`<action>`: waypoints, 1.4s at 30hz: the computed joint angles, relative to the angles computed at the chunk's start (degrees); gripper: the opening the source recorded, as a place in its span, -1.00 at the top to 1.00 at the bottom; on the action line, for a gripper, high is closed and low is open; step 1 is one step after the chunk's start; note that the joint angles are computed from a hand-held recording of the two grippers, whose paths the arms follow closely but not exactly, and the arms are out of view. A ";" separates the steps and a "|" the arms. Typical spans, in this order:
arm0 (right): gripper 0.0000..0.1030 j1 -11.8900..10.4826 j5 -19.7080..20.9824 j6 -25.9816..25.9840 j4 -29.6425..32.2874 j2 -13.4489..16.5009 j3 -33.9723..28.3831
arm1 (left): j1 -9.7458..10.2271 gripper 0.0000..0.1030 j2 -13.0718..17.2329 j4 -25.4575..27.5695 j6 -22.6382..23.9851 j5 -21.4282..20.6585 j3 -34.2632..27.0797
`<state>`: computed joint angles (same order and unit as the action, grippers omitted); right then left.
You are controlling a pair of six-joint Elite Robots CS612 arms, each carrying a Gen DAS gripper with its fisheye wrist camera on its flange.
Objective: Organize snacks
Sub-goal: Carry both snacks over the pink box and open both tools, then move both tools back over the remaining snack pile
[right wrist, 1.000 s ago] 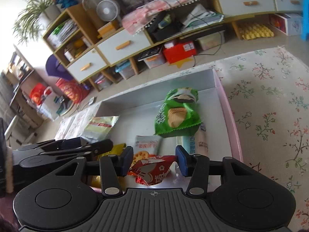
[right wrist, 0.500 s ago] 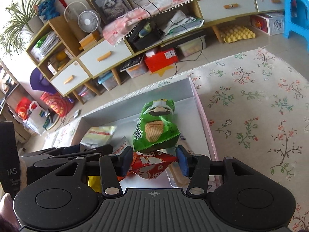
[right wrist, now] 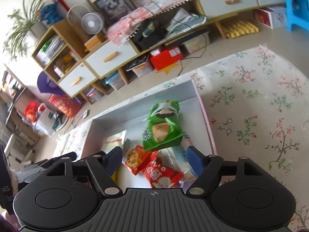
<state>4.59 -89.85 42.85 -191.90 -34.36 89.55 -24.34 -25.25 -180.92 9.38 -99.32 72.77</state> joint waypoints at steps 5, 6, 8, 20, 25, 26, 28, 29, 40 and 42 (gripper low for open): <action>-0.70 0.58 -0.13 -3.89 -0.44 -1.45 1.38 | 0.61 -0.98 -1.81 -1.01 -3.91 1.39 3.13; -0.71 0.75 -0.29 -4.84 -0.22 -1.79 1.69 | 0.85 -0.99 -2.08 -0.99 -4.75 1.34 3.62; -0.74 1.14 -1.10 -6.59 -0.15 -2.46 2.39 | 1.22 -0.99 -2.78 -0.79 -5.72 1.42 4.75; -0.90 2.97 -7.23 -15.89 -0.94 -5.16 6.88 | 2.67 -0.99 -5.39 -5.59 -6.49 5.61 12.00; -0.90 3.34 -8.64 -19.72 0.29 -5.47 8.21 | 3.42 -0.99 -4.22 -7.93 -4.59 4.55 12.47; -0.90 3.39 -8.67 -20.72 -0.02 -5.45 8.59 | 3.79 -0.99 -3.81 -8.53 -2.98 3.40 12.42; -0.90 3.43 -8.22 -22.45 -0.79 -5.35 9.39 | 4.39 -0.99 -2.85 -8.87 0.92 1.07 11.75; -0.90 3.42 -7.78 -23.33 -1.31 -5.22 9.79 | 4.54 -0.99 -2.28 -9.32 2.34 0.59 11.31; -0.90 4.10 -5.29 -34.92 0.33 -4.04 11.81 | 6.08 -0.98 0.83 -5.05 15.31 -11.69 6.16; -0.90 3.89 -3.98 -35.81 0.68 -3.91 11.92 | 6.28 -0.82 0.83 -1.37 18.16 -14.22 5.05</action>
